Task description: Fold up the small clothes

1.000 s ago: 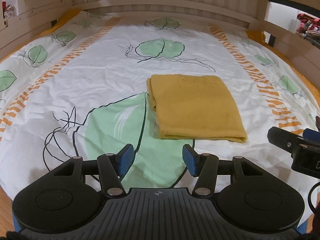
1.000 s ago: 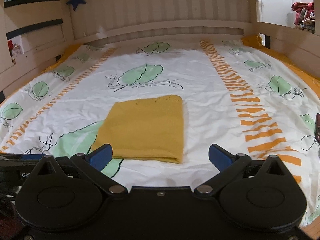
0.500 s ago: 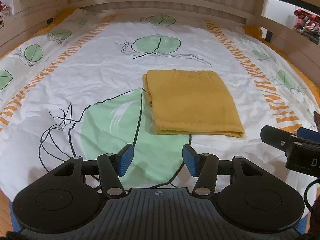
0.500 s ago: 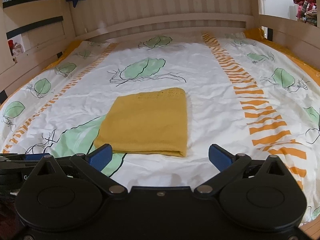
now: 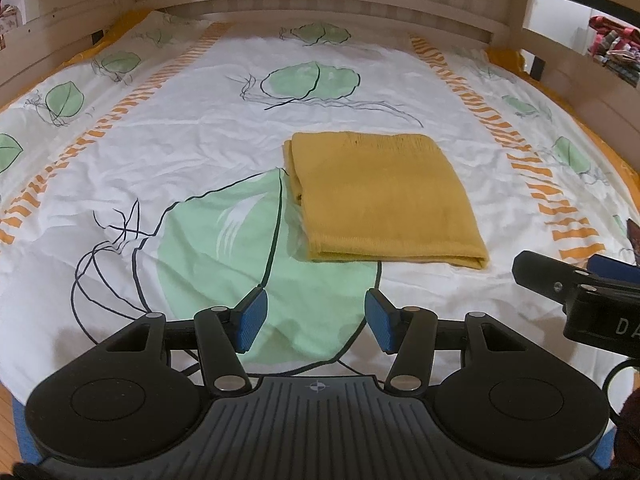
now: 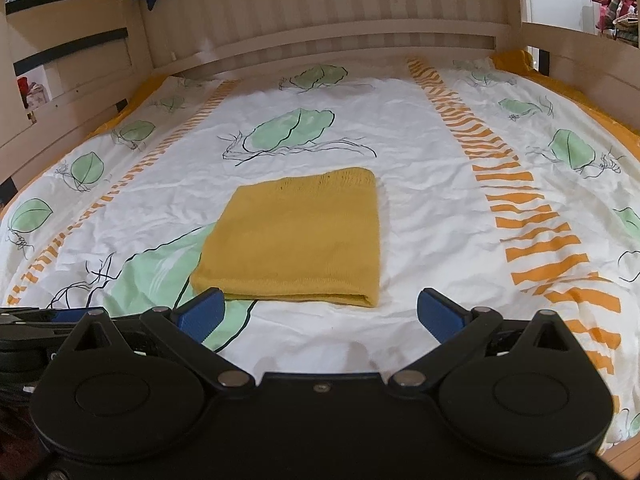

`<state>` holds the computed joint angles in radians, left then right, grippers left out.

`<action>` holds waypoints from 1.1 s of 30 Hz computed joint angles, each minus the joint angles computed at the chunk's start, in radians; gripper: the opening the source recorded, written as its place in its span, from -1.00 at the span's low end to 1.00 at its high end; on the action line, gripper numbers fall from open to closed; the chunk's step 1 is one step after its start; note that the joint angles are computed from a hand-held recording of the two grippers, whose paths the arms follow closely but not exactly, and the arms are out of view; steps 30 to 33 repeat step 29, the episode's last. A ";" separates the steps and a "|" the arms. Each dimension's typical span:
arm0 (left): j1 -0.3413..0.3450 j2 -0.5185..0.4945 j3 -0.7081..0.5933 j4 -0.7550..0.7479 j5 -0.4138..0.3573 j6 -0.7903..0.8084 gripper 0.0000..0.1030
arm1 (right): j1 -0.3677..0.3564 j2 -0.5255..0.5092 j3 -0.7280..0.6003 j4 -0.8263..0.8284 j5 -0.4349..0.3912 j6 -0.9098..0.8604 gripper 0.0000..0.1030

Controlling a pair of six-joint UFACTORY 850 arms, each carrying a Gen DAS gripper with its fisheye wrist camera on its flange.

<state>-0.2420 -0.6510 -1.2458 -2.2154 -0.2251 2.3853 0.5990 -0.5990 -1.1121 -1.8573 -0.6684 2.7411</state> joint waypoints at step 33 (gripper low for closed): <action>0.001 -0.008 -0.007 0.038 -0.001 -0.040 0.01 | -0.015 -0.017 -0.015 -0.008 0.035 0.014 0.98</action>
